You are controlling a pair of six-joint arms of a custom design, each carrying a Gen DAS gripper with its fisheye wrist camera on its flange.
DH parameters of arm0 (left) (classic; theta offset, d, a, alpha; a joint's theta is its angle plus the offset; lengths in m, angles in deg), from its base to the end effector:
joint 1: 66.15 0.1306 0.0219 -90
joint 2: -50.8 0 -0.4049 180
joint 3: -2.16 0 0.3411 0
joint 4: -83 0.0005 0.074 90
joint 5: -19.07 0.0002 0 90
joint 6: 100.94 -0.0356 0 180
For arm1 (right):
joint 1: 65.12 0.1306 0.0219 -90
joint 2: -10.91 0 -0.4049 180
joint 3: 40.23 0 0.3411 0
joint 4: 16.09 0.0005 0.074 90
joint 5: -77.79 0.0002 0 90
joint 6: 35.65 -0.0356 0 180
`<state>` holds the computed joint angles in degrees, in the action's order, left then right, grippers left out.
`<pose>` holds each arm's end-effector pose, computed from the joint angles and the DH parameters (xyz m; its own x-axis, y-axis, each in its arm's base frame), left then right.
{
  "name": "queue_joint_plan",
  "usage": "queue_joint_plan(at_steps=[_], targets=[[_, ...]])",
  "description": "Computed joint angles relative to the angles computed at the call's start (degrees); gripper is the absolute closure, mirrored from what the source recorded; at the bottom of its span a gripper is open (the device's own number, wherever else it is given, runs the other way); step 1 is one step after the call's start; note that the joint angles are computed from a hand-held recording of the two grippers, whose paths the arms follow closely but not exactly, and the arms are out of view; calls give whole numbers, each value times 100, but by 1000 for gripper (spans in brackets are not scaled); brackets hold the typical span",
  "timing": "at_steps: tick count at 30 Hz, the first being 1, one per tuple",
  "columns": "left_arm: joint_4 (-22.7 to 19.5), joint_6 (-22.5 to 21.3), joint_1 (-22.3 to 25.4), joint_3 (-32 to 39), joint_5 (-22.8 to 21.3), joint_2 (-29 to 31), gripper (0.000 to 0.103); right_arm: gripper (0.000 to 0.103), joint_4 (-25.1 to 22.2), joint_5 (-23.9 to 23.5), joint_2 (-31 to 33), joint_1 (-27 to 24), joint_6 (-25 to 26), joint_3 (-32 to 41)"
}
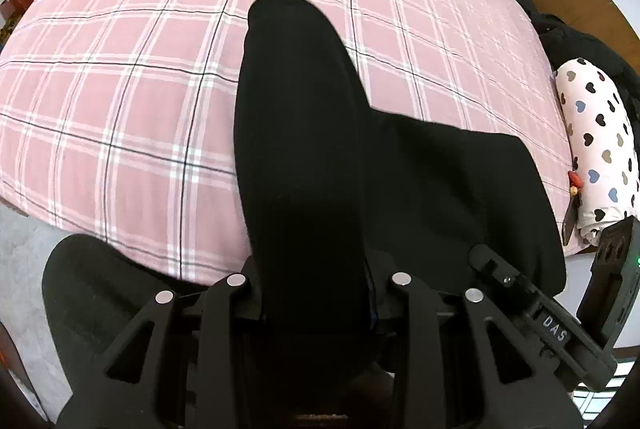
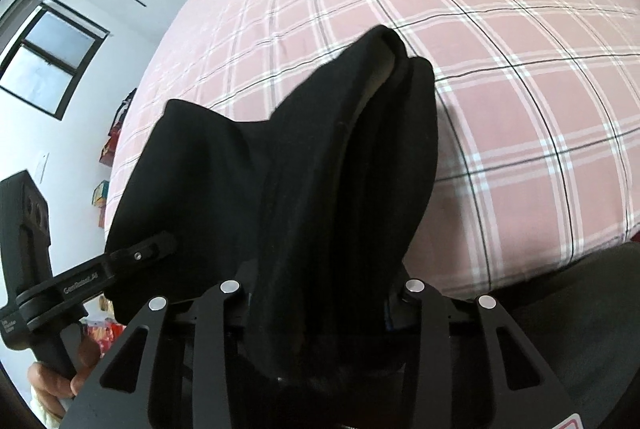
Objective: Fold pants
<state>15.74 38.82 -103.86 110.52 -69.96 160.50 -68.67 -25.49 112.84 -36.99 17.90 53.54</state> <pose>0.4259 -0.3307 0.4017 -0.9464 -0.2330 -0.2237 -0.1640 0.9433 -0.2887 0.4339 0.2407 0.3835 -0.9503 0.1476 -0.2741 0.0083 0.8922 0.4516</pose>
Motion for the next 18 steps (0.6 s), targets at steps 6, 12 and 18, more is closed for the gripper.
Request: queue_joint_plan(at_steps=[6,12,18], targets=[[-82,21,-201,-71,-189,-200,72,65,-21,132,-240,154,63,-68],[-165,-37,-301,-72,-383,-337,72,65,95,142,-490,201,70,-194],[-350,-105,-342,63,-627,-515,72,65,166,243,-683,306,48,-122]])
